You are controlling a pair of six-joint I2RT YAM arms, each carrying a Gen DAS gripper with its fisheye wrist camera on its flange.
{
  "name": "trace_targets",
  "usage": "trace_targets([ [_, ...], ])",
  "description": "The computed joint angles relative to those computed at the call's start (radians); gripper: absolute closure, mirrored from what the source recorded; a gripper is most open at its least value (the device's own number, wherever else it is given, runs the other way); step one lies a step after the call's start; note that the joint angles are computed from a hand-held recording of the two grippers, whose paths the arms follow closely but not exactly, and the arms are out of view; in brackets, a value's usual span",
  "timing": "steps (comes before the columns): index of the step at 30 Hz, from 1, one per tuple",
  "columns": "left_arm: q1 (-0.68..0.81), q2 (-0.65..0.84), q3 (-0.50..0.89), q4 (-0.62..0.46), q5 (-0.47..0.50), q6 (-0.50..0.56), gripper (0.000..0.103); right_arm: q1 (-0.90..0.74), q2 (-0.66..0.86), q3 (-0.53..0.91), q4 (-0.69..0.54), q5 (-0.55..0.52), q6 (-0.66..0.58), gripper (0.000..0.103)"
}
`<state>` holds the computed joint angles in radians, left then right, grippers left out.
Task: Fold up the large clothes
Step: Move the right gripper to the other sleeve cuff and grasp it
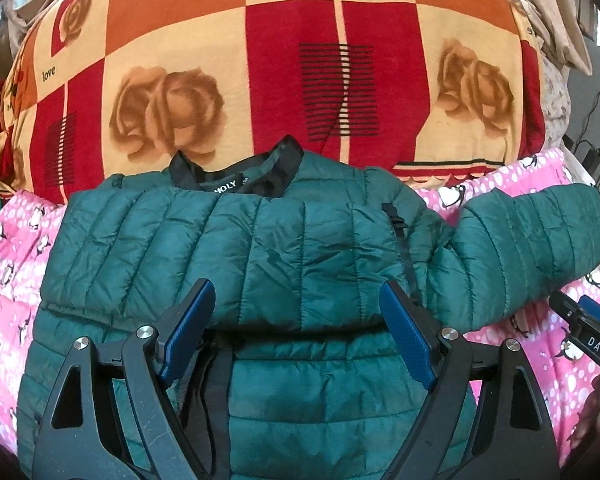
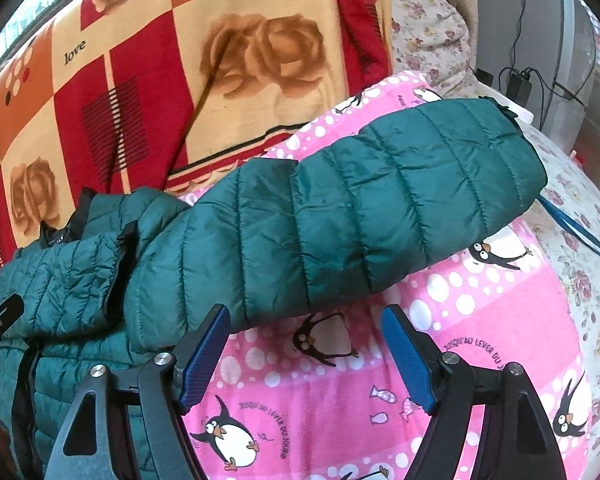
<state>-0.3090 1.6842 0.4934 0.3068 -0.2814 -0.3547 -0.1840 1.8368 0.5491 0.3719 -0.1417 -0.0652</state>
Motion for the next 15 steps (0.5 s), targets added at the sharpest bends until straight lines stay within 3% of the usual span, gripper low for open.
trace_targets([
  [15,0.052,0.021,0.0,0.017,0.046,0.005,0.018,-0.003,0.032,0.027,-0.01,0.023,-0.007,0.027],
])
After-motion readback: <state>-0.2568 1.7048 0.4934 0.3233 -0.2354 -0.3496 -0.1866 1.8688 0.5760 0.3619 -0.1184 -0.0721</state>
